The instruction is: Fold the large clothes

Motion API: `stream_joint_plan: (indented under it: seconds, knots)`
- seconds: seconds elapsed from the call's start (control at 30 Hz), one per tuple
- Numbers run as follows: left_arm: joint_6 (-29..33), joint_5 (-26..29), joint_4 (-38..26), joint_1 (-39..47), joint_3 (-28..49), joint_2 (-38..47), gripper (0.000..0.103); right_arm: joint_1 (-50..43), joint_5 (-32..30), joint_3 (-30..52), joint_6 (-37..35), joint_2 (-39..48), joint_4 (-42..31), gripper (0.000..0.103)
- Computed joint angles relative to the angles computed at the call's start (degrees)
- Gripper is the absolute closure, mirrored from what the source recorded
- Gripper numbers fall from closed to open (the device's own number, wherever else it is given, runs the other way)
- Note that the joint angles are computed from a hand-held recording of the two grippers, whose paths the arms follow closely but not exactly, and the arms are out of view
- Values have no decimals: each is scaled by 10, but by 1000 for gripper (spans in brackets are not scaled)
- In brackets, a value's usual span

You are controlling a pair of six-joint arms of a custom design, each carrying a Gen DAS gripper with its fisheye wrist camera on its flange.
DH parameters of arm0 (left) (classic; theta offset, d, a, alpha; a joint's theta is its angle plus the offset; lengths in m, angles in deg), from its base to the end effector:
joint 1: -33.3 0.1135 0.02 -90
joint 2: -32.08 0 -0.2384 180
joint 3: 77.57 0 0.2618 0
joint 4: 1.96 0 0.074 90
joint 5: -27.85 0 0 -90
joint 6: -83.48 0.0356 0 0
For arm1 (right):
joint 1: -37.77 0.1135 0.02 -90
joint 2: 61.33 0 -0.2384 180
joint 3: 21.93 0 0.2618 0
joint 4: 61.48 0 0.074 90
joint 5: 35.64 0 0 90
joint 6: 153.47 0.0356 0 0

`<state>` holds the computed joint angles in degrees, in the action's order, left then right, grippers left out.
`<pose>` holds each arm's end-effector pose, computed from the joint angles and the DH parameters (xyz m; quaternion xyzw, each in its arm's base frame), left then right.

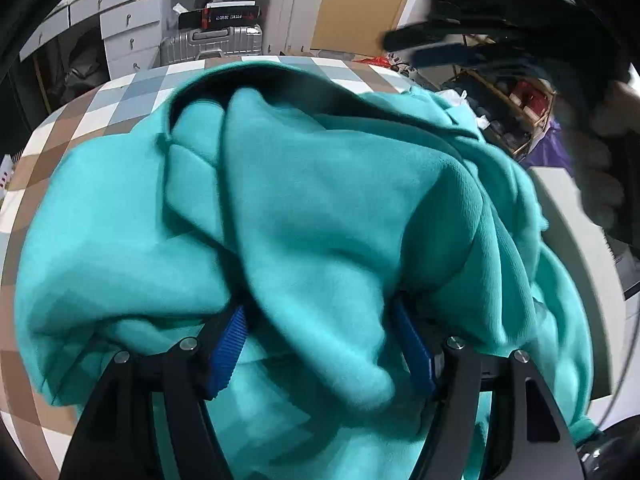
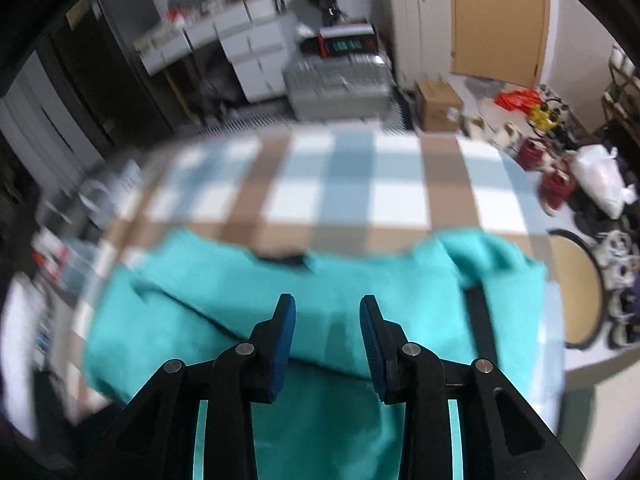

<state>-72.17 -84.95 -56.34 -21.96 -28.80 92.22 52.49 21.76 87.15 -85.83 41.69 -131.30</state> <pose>0.1264 -0.1580 0.1712 -0.1281 0.9507 -0.0838 0.2697 0.3627 0.1151 0.2801 -0.3576 0.8660 0.2582 0.2356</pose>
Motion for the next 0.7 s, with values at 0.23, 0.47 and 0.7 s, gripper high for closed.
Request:
stream_joint_plan:
  seconds: [0.23,0.47,0.7]
  knots:
    - [-94,-63,-131,-54,-43,-175,37,119,53,19,66,35,19,79]
    - [-109,-92,-153,-72,-38,-224,37,193,174,-128,2,-22,82,92]
    - [-56,-115,-168,-33,-26,-215,37,52,-13,-266,20,-201,59,89]
